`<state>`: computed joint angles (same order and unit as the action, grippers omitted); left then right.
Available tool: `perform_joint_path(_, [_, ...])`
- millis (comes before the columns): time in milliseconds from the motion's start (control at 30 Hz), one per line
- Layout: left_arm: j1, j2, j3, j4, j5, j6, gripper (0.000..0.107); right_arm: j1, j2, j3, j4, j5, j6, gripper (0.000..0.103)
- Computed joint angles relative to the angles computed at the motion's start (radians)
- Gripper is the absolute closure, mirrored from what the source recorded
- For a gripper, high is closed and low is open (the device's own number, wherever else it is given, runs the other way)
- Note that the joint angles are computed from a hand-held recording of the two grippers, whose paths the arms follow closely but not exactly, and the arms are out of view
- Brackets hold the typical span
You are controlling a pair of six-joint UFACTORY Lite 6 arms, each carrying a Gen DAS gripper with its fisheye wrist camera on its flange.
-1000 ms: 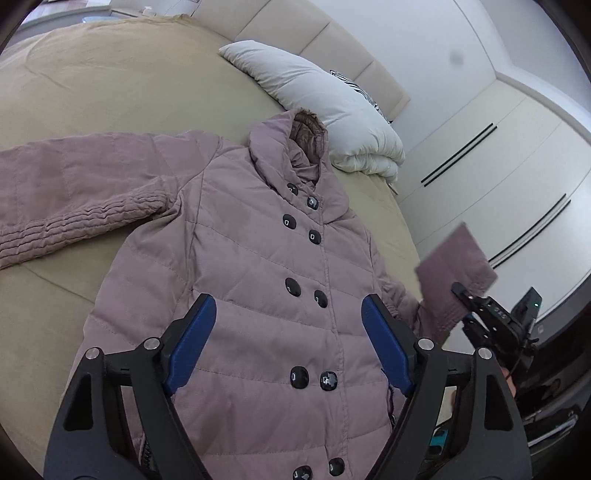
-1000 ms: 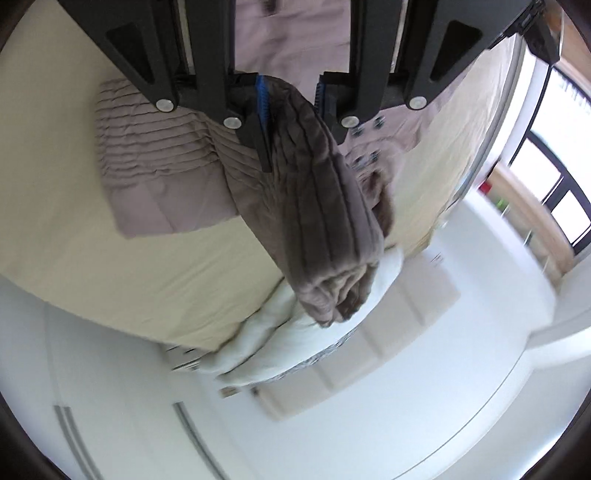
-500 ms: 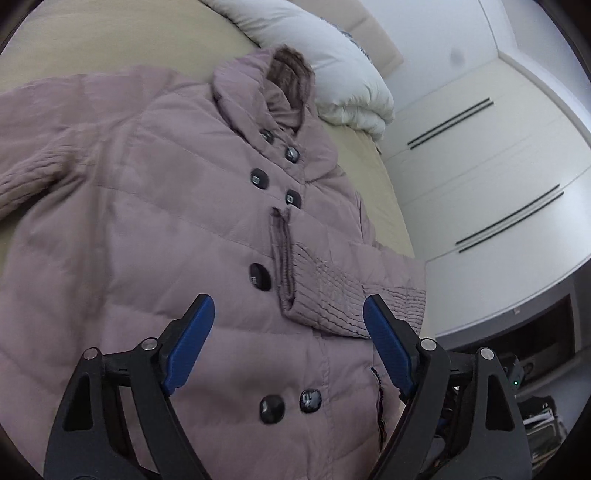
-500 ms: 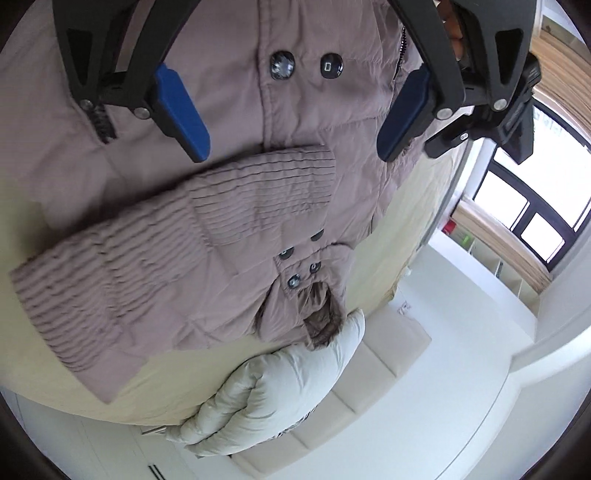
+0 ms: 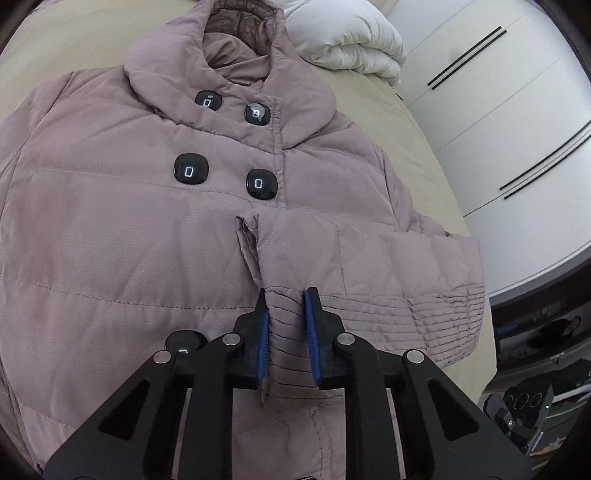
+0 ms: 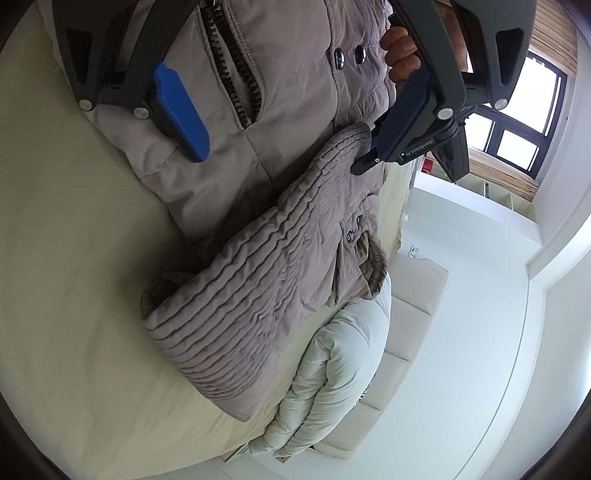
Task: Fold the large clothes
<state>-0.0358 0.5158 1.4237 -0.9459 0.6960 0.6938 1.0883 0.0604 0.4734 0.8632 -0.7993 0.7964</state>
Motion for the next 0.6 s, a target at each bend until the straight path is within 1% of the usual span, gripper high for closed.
perform_joint_path(67, [0.037, -0.02, 0.001, -0.014, 0.017, 0.006, 0.094, -0.007, -0.019, -0.005, -0.006, -0.001, 0.003, 0.008])
perform_joint_path(167, [0.161, -0.098, -0.031, -0.032, 0.05, 0.043, 0.094, -0.011, -0.094, -0.05, 0.009, -0.005, 0.002, 0.008])
perform_joint_path(233, [0.26, -0.091, 0.006, -0.036, 0.075, 0.048, 0.094, -0.026, -0.152, -0.077, 0.019, 0.008, -0.006, 0.008])
perform_joint_path(300, [0.357, -0.044, 0.069, -0.021, 0.103, 0.034, 0.094, -0.068, -0.18, -0.079, -0.015, 0.034, 0.008, 0.008])
perform_joint_path(433, [0.486, 0.046, 0.176, 0.028, 0.109, 0.015, 0.094, -0.202, -0.133, -0.006, -0.25, 0.086, 0.18, 0.007])
perform_joint_path(533, [0.562, 0.124, 0.265, 0.032, 0.146, 0.003, 0.094, -0.286, -0.038, 0.115, -0.428, 0.115, 0.302, 0.007])
perform_joint_path(600, [0.587, 0.163, 0.315, 0.04, 0.168, 0.004, 0.094, -0.335, 0.055, 0.219, -0.55, 0.13, 0.386, 0.007])
